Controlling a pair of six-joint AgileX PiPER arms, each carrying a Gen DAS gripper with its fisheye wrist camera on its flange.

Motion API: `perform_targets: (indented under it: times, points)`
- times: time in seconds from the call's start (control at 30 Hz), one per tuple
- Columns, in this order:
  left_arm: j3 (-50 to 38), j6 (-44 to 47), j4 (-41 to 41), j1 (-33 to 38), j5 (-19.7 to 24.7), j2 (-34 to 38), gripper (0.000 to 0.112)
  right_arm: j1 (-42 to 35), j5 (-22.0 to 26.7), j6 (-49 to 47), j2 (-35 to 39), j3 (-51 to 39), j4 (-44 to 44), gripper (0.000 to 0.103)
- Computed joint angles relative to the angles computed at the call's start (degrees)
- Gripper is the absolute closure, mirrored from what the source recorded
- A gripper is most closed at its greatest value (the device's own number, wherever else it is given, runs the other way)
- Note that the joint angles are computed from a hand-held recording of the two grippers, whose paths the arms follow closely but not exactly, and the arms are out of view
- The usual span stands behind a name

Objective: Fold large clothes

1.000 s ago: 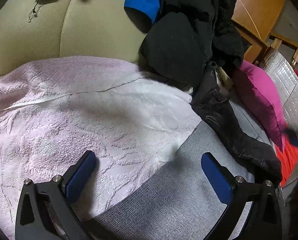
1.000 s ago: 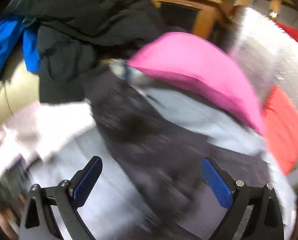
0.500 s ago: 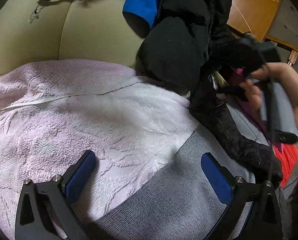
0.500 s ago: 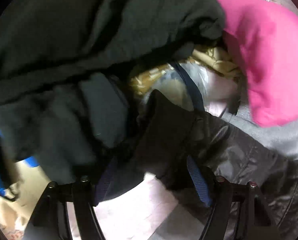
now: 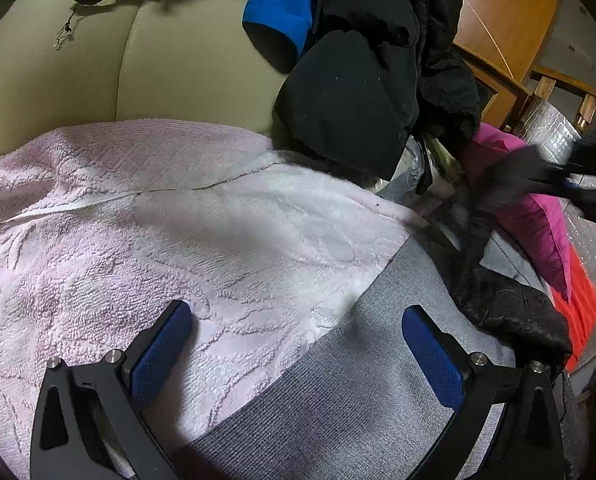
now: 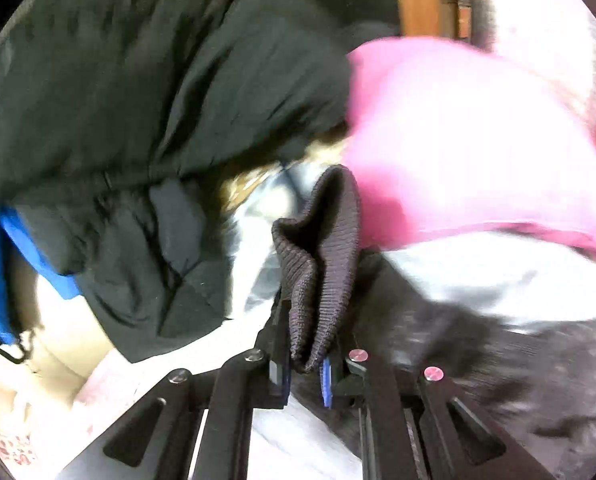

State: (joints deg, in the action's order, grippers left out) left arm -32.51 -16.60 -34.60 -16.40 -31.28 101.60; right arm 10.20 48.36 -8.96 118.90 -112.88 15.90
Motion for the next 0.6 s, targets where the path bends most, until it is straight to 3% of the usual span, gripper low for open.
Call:
perform_targets:
  times: [0.17,0.33,0.6]
  points:
    - [-1.4,2.6,-2.0,0.3,2.5,-0.5,0.009,-11.5,-2.1,-9.6,-16.7,16.5,7.8,0.092]
    - [-3.6,5.9,-4.6,0.7,5.2,-0.3,0.009,-29.4,2.1,-19.0,-24.7,22.9,14.9,0.092]
    - [-7.9,17.3,-15.1,0.0,8.2,1.3,0.009,-52.6,8.2,-30.1,-17.1,17.4,20.1,0.092]
